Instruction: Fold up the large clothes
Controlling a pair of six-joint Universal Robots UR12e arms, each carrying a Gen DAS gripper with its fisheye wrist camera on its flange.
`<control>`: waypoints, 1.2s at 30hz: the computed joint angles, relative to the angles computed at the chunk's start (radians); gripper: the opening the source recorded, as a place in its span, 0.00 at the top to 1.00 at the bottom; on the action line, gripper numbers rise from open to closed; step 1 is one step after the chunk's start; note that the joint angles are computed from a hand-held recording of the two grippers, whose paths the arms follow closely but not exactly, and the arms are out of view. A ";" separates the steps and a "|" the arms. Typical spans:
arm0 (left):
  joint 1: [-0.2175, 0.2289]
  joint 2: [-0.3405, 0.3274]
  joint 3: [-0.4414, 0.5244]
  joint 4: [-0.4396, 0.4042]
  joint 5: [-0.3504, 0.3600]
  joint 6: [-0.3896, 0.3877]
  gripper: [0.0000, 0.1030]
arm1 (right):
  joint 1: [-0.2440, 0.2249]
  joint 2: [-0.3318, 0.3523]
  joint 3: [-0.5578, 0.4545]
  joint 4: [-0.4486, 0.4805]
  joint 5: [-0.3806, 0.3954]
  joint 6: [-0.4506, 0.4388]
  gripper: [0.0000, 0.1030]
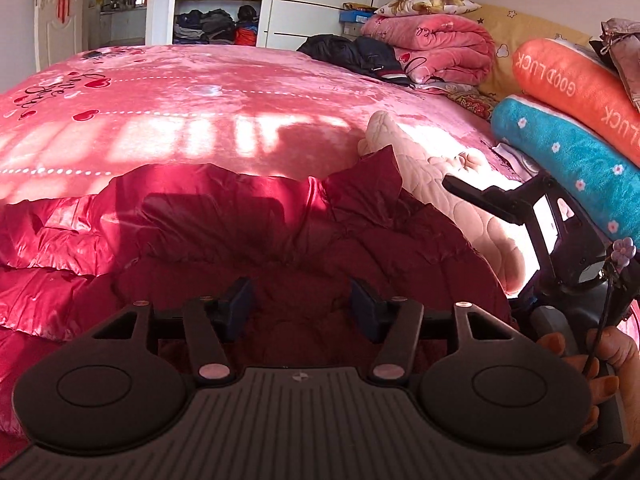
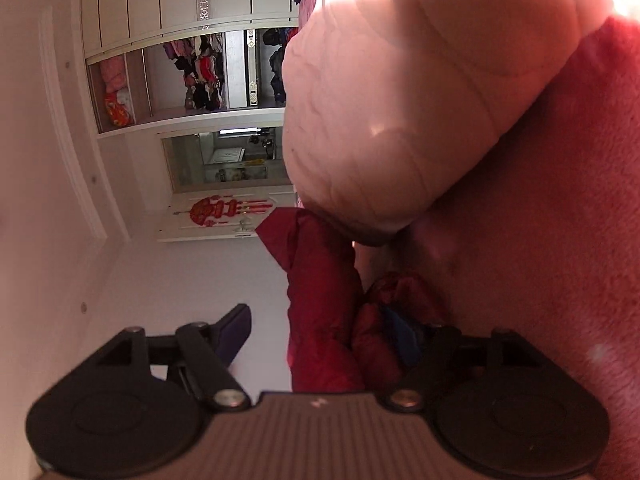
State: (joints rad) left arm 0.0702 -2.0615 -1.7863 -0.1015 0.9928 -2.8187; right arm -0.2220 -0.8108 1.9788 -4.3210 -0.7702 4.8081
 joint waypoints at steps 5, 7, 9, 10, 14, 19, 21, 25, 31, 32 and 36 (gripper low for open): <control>-0.001 0.010 -0.025 0.022 -0.054 -0.011 0.28 | -0.003 0.043 -0.066 -0.086 0.108 0.115 0.14; -0.010 0.009 -0.028 0.033 -0.041 0.006 0.28 | -0.010 0.035 -0.049 -0.032 0.129 0.071 0.14; -0.017 0.004 -0.028 0.046 -0.031 0.013 0.26 | -0.019 0.038 -0.047 -0.060 0.129 0.125 0.14; -0.020 0.003 -0.027 0.045 -0.024 0.015 0.25 | -0.024 0.033 -0.039 -0.059 0.127 0.131 0.14; -0.031 0.002 -0.027 0.036 0.005 0.058 0.23 | -0.044 -0.029 0.025 0.046 0.107 -0.027 0.14; -0.012 0.018 -0.022 0.000 -0.047 0.026 0.23 | -0.057 -0.157 0.130 0.177 -0.041 -0.359 0.13; 0.002 0.021 -0.025 0.037 -0.075 0.004 0.20 | -0.054 -0.187 0.152 0.149 -0.101 -0.429 0.13; 0.017 0.010 -0.010 0.123 -0.056 -0.011 0.17 | -0.038 -0.172 0.122 0.016 -0.093 -0.406 0.13; 0.021 -0.039 0.091 0.039 0.038 -0.074 0.23 | 0.028 -0.202 0.087 0.177 -0.037 -0.647 0.13; 0.023 -0.046 0.102 0.027 0.050 -0.080 0.25 | 0.039 -0.213 0.092 0.238 -0.042 -0.704 0.13; 0.022 -0.075 0.135 0.000 0.088 -0.090 0.26 | 0.088 -0.273 0.126 0.514 -0.154 -0.985 0.15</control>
